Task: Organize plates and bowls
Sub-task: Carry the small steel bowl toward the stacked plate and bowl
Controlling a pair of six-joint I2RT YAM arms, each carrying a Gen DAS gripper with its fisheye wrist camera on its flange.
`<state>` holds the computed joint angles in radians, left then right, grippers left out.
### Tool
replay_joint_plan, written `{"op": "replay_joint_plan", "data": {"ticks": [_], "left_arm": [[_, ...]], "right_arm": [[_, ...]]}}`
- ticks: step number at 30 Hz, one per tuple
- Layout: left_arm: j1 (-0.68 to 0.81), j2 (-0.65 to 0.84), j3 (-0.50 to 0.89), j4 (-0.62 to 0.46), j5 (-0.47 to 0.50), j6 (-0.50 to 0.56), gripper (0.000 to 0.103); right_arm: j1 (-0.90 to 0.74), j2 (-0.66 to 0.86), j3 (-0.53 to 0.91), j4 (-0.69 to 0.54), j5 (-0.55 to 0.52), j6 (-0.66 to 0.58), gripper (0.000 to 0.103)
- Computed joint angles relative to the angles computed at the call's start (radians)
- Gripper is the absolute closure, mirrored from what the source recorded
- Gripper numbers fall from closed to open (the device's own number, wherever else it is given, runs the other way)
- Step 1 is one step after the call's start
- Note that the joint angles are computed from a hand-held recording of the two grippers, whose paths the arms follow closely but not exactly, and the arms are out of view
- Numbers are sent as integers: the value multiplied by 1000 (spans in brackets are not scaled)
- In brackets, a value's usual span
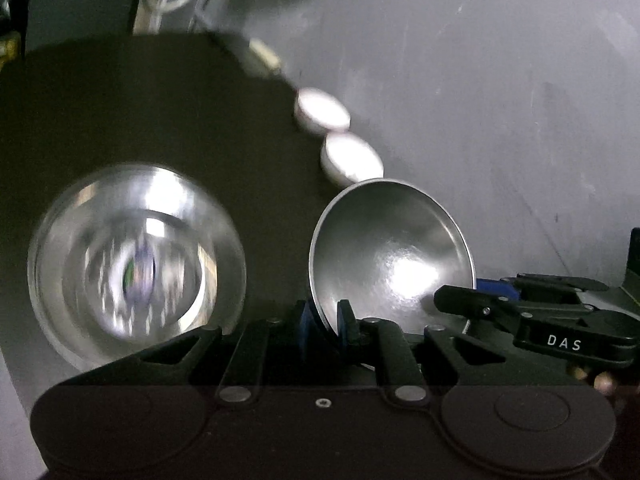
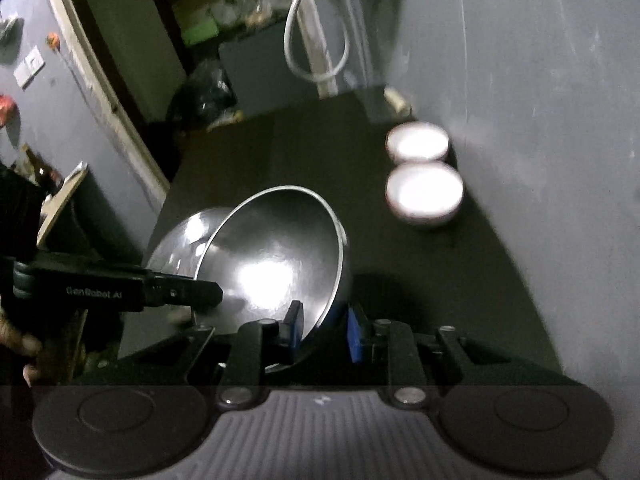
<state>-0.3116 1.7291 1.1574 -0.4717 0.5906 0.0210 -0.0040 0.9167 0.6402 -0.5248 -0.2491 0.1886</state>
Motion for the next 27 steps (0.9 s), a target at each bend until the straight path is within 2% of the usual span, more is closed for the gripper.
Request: {"op": "replay_joint_plan", "data": {"ticks": [5,9,12,27], "left_arm": [[23,-24,-53,-85,-9,53,88],[50,5,-5,-198,-44,102,88],[69,18,16,-251,-54,117,88],[98,-17,-29,-304,-116,122,88]], "right_arm": [[74,-58,-50,-85,21,50,77],[122,-76,-84,-92,3,125,76],[160,-49,-74,-93,4,121,76],[236,86,-10,-106,-39,72,75]]}}
